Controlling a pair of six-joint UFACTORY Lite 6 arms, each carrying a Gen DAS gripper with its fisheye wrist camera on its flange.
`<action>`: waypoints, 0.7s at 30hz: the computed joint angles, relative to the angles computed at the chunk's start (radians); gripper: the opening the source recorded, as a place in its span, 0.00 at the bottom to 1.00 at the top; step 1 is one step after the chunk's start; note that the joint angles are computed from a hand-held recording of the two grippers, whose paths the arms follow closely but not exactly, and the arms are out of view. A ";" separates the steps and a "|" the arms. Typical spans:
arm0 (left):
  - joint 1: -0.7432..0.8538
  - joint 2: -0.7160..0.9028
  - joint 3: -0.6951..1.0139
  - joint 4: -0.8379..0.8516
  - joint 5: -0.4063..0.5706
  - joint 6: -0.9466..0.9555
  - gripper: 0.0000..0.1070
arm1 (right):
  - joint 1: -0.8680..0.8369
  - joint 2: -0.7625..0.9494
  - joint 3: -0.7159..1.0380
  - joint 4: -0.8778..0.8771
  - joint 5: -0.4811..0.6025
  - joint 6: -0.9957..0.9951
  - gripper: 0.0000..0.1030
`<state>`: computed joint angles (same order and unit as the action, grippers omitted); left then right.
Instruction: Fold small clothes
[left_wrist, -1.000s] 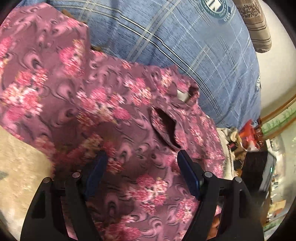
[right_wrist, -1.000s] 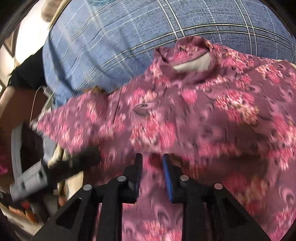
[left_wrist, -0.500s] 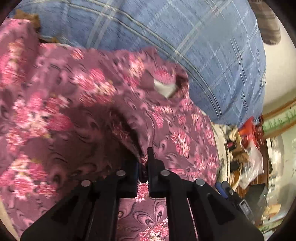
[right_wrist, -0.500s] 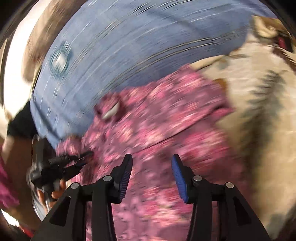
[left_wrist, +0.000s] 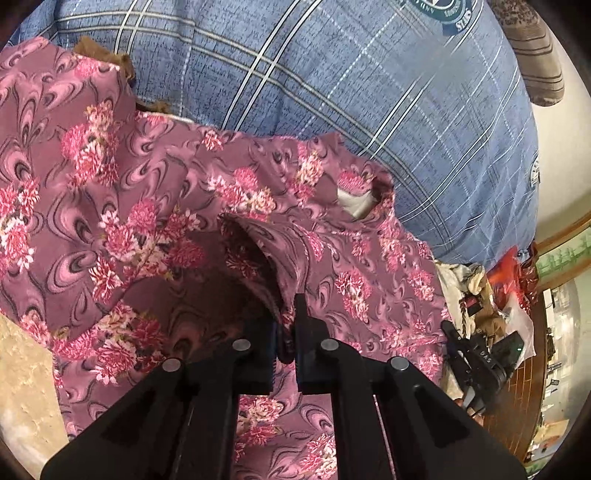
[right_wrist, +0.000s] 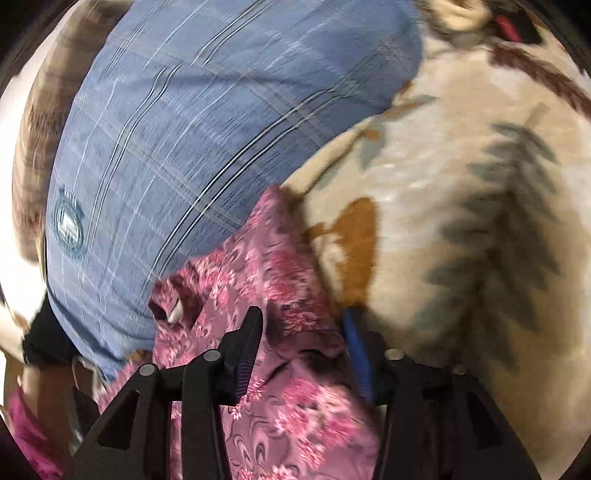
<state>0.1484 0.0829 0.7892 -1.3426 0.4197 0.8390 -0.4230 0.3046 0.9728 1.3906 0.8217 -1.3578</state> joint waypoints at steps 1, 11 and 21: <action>-0.003 -0.004 -0.006 -0.002 -0.010 0.008 0.05 | 0.010 -0.040 -0.024 0.015 -0.025 -0.034 0.08; -0.011 0.006 -0.056 0.013 -0.052 0.049 0.08 | 0.000 -0.072 -0.049 -0.022 -0.104 -0.022 0.22; -0.067 -0.002 0.001 -0.011 -0.141 0.029 0.38 | 0.156 0.007 0.058 0.197 -0.162 -0.105 0.32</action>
<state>0.0818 0.0809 0.7907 -1.3534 0.2791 0.8682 -0.2673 0.3112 1.0303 1.5876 0.6594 -1.4633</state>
